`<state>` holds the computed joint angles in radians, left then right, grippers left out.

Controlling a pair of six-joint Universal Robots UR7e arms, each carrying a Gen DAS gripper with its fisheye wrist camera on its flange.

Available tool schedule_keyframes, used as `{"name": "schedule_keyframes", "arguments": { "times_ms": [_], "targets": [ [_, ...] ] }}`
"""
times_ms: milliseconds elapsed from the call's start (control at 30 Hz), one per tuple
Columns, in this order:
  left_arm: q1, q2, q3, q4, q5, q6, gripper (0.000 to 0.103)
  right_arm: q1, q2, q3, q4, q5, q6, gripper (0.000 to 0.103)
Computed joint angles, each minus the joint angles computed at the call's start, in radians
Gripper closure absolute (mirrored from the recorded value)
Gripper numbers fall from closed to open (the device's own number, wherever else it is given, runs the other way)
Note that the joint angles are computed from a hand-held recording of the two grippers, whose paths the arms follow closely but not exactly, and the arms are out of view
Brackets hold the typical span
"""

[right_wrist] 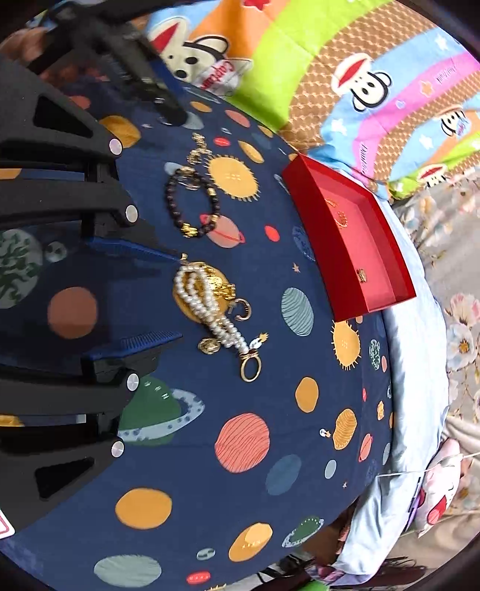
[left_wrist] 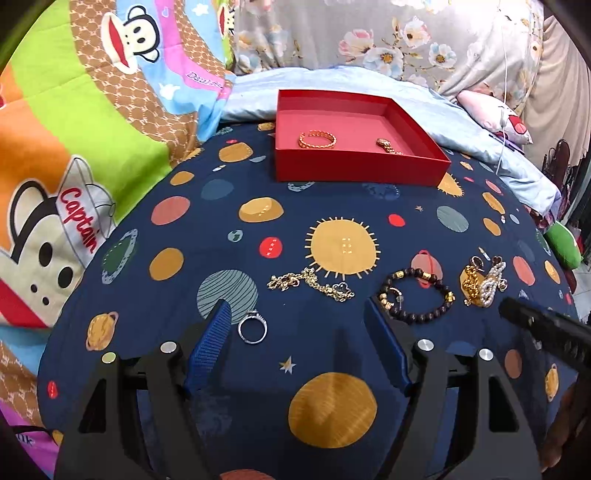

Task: Organize jewelry
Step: 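Move the right tool back and grasp the white pearl necklace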

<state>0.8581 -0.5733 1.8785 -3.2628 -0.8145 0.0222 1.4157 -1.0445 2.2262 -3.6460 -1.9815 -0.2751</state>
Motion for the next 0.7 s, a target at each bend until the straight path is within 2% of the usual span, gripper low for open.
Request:
{"name": "schedule_keyframes", "arguments": {
  "times_ms": [300,367,533,633,667,700],
  "targets": [
    [0.014,0.007,0.02,-0.065,-0.02,0.003,0.031,-0.011,0.035,-0.064,0.013,-0.002,0.077,0.065],
    [0.018,0.009,0.019,-0.058,-0.022,-0.002,0.031,-0.019,0.034,-0.071,0.017,0.013,0.092,0.065],
    [0.027,0.009,0.021,-0.034,-0.039,-0.026,0.031,-0.014,0.049,-0.103,0.026,-0.004,0.097,0.068],
    [0.031,0.006,0.021,-0.021,-0.047,-0.035,0.031,-0.005,0.067,-0.119,0.016,-0.033,0.077,0.078],
    [0.034,0.005,0.021,-0.012,-0.052,-0.041,0.031,-0.004,0.07,-0.121,0.015,-0.039,0.071,0.086],
    [0.036,0.004,0.019,-0.004,-0.055,-0.046,0.031,-0.003,0.073,-0.121,0.012,-0.044,0.066,0.089]
  ]
}}
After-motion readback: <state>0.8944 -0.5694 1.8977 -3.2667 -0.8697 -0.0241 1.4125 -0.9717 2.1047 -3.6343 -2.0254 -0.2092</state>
